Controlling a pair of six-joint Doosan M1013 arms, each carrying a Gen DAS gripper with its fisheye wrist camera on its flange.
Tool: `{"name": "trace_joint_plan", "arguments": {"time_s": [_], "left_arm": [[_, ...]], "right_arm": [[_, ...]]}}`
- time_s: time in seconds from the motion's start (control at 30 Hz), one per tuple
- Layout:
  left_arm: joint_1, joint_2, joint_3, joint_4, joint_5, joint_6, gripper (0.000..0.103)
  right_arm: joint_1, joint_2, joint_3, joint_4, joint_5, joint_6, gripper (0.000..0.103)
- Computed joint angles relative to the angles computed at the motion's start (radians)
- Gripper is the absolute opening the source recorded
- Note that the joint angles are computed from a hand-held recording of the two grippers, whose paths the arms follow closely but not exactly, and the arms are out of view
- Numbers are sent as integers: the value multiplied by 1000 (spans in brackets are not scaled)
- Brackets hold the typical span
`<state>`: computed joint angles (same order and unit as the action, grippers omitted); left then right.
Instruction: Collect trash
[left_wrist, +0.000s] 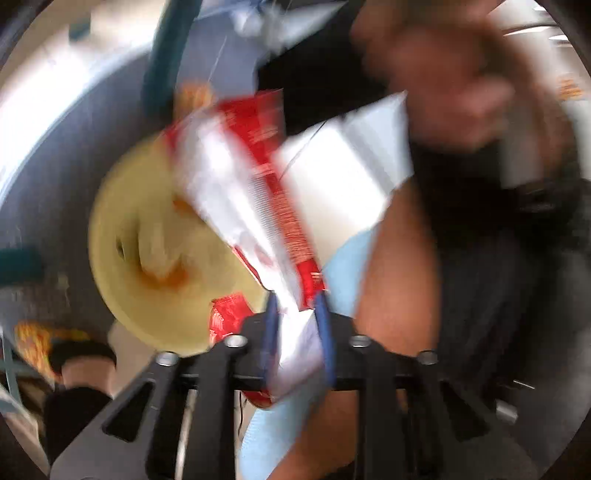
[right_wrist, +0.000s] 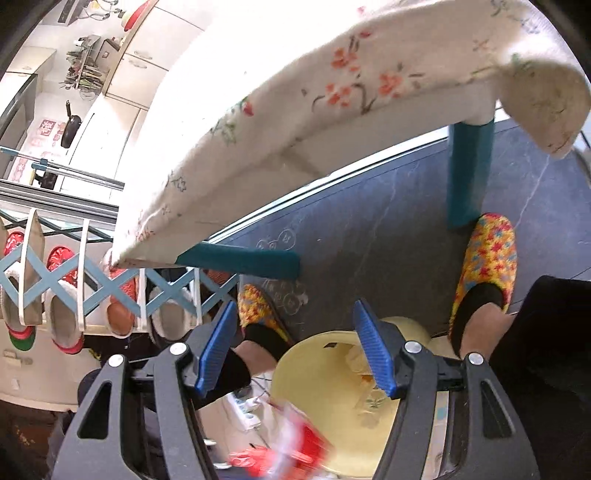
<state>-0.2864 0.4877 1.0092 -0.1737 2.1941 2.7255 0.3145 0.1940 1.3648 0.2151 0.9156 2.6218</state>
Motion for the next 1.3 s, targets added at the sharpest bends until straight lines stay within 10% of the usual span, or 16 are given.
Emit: {"name": "trace_joint_plan", "arguments": {"time_s": [0.2, 0.57, 0.7, 0.87, 0.97, 1.1, 1.3], "left_arm": [[4, 19, 25, 41, -79, -175, 50], [6, 40, 68, 80, -148, -338, 62], [8, 35, 56, 132, -265, -377, 61], [34, 63, -24, 32, -237, -449, 59], [38, 62, -54, -8, -208, -423, 59], [71, 60, -157, -170, -198, -395, 65], [130, 46, -276, -354, -468, -446, 83]], "right_arm": [[33, 77, -102, -51, 261, -109, 65], [72, 253, -215, -101, 709, -314, 69], [22, 221, -106, 62, 622, -214, 68], [0, 182, -63, 88, 541, -142, 51], [51, 215, -171, -70, 625, -229, 52], [100, 167, -233, -229, 523, -287, 60], [100, 60, -263, -546, 299, -219, 76]]}}
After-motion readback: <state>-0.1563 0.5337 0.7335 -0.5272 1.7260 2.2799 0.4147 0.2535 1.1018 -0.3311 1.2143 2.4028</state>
